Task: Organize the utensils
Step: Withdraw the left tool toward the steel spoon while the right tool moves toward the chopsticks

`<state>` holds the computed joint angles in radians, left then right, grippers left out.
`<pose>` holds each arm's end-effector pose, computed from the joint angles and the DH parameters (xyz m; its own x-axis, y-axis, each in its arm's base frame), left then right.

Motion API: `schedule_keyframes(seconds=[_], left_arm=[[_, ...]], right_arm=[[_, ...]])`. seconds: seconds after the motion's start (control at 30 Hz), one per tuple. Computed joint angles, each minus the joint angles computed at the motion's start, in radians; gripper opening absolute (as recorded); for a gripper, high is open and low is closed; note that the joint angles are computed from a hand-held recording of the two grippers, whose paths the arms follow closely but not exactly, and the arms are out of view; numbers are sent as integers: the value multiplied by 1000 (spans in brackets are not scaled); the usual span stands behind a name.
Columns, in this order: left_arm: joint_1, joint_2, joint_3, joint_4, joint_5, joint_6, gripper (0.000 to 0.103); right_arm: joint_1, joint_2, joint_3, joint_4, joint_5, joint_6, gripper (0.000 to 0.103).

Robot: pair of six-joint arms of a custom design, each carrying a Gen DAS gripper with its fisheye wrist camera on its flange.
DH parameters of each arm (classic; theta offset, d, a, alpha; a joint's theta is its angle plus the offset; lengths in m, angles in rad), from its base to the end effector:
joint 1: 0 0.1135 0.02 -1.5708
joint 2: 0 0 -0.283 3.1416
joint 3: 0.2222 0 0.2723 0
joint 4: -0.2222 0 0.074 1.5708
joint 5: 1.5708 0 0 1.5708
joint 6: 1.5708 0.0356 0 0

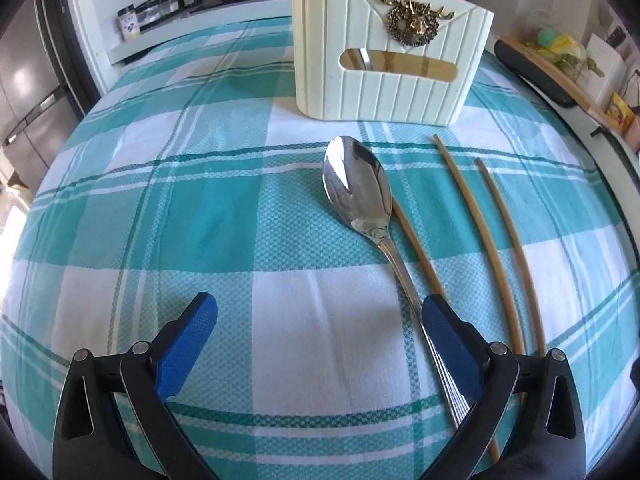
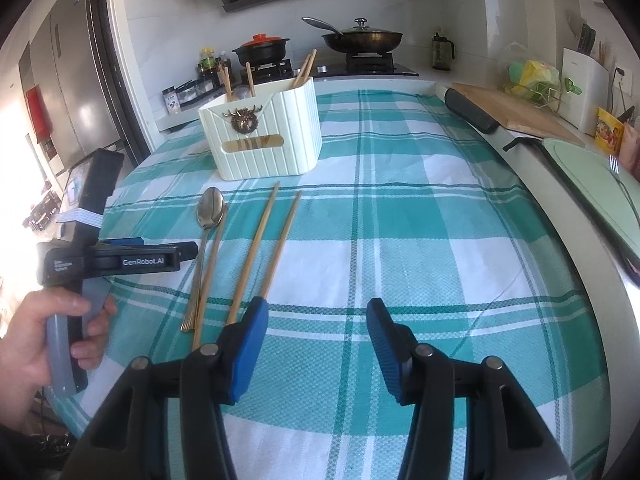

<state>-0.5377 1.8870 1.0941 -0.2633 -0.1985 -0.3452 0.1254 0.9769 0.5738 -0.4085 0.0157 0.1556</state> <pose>0.3392 -0.1941 0.1406 -0.8452 0.1178 -0.5212 0.1411 0.9900 -0.0050 0.2034 0.0251 0.2196 -0.7287 0.0643 -0.6818 -0.0014 0.9954 0.0954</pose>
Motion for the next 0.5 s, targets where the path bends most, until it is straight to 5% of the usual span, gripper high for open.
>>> schedule_keyframes(seconds=[0.33, 0.5], left_arm=[[49, 20, 19, -11, 21, 10, 103], [63, -34, -27, 32, 119, -32, 102]], right_arm=[[-19, 22, 10, -3, -16, -11, 52], [-12, 26, 9, 4, -21, -2, 52]])
